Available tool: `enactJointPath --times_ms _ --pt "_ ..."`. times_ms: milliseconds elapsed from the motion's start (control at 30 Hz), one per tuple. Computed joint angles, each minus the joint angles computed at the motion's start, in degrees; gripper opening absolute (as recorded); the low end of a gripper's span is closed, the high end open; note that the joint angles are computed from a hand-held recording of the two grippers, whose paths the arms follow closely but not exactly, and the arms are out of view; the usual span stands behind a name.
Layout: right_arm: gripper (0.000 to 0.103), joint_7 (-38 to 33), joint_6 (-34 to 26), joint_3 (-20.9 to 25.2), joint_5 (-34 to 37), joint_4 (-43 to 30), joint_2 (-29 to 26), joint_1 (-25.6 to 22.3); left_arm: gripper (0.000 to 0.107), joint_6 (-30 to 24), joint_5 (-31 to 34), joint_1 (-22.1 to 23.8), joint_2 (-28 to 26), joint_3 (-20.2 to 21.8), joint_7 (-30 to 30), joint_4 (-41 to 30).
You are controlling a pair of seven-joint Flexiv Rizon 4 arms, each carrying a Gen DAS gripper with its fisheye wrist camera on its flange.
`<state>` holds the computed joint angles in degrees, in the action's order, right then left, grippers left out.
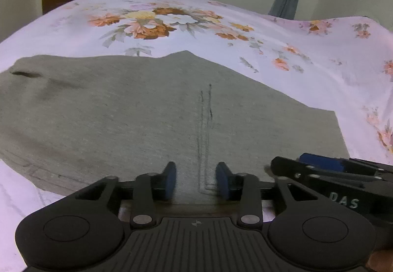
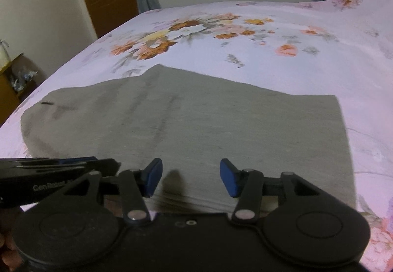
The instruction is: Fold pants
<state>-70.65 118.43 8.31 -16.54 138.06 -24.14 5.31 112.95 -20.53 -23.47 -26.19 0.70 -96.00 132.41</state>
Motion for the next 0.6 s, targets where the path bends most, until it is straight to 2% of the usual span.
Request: enactJointPath --times_ms 67,133,200,233,300,367,500,600 --pt "0.051 0.40 0.07 0.16 0.38 -0.24 -0.25 0.30 0.038 0.85 0.74 1.13 0.41 -0.99 -1.24 0.61" --pt "0.052 0.20 -0.82 -0.11 0.52 -0.48 -0.30 0.98 0.038 1.61 -1.58 -2.65 -0.08 2.35 0.95 0.45" --pt "0.052 -1.12 -2.64 -1.47 1.43 -0.79 -0.31 3.13 0.038 0.87 -3.60 -3.65 -0.43 3.43 2.29 0.44" --pt "0.054 -2.07 -2.58 -2.42 2.87 -0.78 -0.33 4.80 0.038 -0.31 -3.71 -2.44 -0.41 2.64 2.02 0.54" --pt "0.054 -1.91 -2.69 -1.67 3.38 -0.96 -0.17 4.46 0.038 0.51 -1.53 0.63 -0.35 0.49 0.74 1.36" --pt "0.052 -1.54 -1.79 -0.60 3.29 -0.92 -0.08 3.63 0.038 0.96 -1.16 0.61 -0.32 0.70 0.88 1.45" --pt "0.052 -2.15 -1.43 -0.76 3.95 -1.21 0.24 4.92 0.038 2.39 -0.15 2.79 0.17 -0.44 -1.11 2.17" --pt "0.052 -2.03 -2.85 -0.59 3.49 -1.92 -0.20 5.06 0.038 2.62 0.09 3.43 0.19 0.23 -0.89 2.37"
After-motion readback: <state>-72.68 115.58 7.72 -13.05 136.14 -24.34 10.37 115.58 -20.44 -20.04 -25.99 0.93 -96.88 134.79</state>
